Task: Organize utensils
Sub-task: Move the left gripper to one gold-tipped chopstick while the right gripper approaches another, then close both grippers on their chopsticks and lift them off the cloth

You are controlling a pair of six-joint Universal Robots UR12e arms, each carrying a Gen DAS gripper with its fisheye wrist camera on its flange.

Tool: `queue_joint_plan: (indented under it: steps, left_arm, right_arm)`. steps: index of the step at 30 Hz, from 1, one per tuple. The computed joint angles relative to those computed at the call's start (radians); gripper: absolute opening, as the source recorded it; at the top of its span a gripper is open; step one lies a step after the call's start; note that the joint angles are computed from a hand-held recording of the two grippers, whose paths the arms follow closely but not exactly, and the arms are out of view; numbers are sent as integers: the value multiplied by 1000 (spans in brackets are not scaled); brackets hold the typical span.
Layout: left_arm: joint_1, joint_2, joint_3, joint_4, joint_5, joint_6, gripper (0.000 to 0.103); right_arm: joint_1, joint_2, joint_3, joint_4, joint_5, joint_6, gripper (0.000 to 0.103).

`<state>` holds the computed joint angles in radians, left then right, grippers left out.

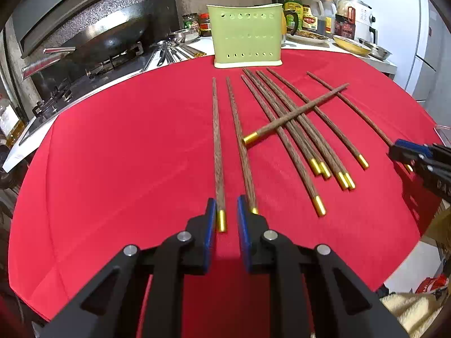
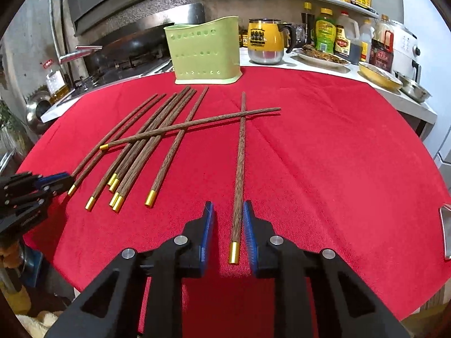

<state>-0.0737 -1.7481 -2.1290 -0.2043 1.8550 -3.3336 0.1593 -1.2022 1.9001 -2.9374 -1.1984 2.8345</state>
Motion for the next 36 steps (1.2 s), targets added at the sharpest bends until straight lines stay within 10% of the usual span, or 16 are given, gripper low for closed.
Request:
queue_joint_plan:
  steps: [19, 26, 36]
  left_arm:
    - [-13, -7, -6, 30, 40, -8, 15]
    - [-23, -19, -8, 62, 60, 17, 7]
    - [-5, 60, -38, 191, 58, -2, 7]
  right_arm:
    - [-10, -17, 71, -133, -20, 23, 22]
    - [6, -17, 88, -189, -75, 20, 8]
    - [-33, -85, 70, -135, 33, 33, 7]
